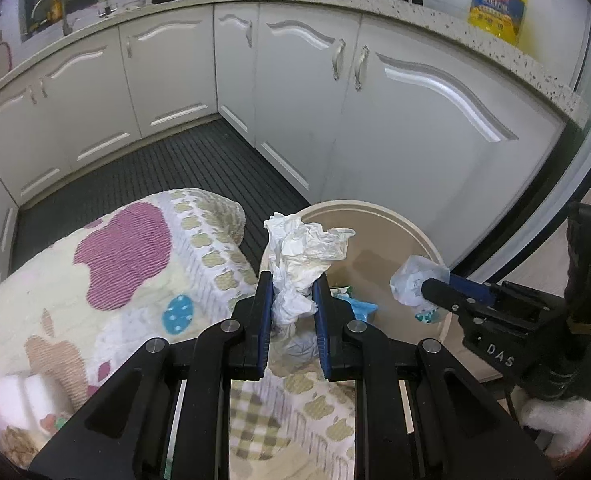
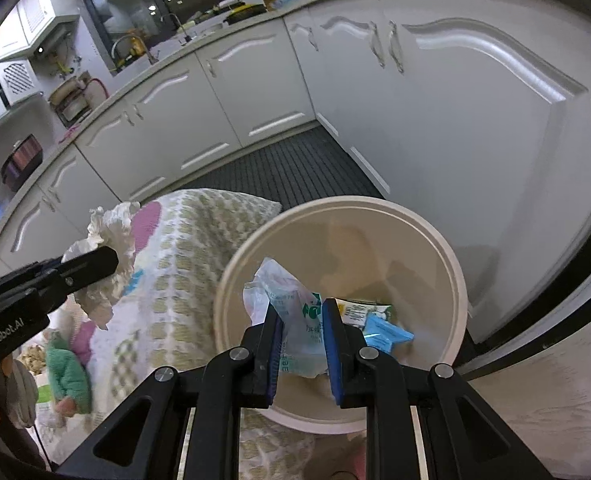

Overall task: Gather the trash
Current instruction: 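Lift the tissue and plastic bag and carry both over the beige bin, then open both tools to drop the tissue and plastic bag into the bin, then move both tools back over the table toward the green towel and brown paper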

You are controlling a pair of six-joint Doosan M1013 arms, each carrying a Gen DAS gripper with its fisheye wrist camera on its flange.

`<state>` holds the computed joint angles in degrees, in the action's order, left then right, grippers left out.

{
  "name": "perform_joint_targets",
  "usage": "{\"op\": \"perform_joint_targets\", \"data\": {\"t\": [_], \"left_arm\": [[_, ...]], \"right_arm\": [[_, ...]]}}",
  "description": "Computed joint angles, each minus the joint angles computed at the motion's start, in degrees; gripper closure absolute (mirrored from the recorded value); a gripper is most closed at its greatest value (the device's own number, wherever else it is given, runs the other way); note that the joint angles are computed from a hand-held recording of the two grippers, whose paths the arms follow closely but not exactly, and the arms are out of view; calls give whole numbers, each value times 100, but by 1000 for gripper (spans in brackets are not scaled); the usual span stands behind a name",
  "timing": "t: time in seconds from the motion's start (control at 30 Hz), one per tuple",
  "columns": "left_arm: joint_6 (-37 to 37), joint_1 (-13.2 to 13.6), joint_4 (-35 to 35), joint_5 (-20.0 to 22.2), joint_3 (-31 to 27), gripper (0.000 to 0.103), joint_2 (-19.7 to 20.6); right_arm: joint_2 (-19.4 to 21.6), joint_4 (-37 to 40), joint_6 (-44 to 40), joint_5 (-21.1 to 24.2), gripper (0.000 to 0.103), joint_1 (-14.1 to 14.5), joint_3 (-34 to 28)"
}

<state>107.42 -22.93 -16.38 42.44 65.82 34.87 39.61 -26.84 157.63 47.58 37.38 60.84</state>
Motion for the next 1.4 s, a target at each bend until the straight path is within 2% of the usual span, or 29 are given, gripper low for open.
{"op": "perform_joint_targets", "data": {"t": [0.47,0.5,0.53,0.57,0.63,0.67,0.7,0.87,1.07,1.4], "left_arm": [[-93,-41,-310,566,-470,85,421],[-103,-44,-306,587,-487,83,438],[-142,-48,-279,623,-510,82,459],[-184,-51,-253,671,-538,78,482],[-183,-48,-283,716,-545,67,497],[-171,-44,-306,702,-532,59,492],[-163,-38,-329,690,-513,55,483],[-218,-28,-253,668,-432,54,415],[-313,-13,-42,444,-235,54,239],[-433,44,298,-172,154,54,-126]], "right_arm": [[95,196,23,105,84,-128,64],[101,191,36,140,78,-124,58],[119,174,71,210,67,-127,36],[133,175,90,247,62,-129,4],[116,200,133,186,61,-139,47],[112,207,133,183,61,-137,55],[113,199,135,188,61,-134,58],[124,211,119,171,61,-115,30],[194,125,51,249,60,-57,-134],[247,-227,88,396,57,57,-447]]}}
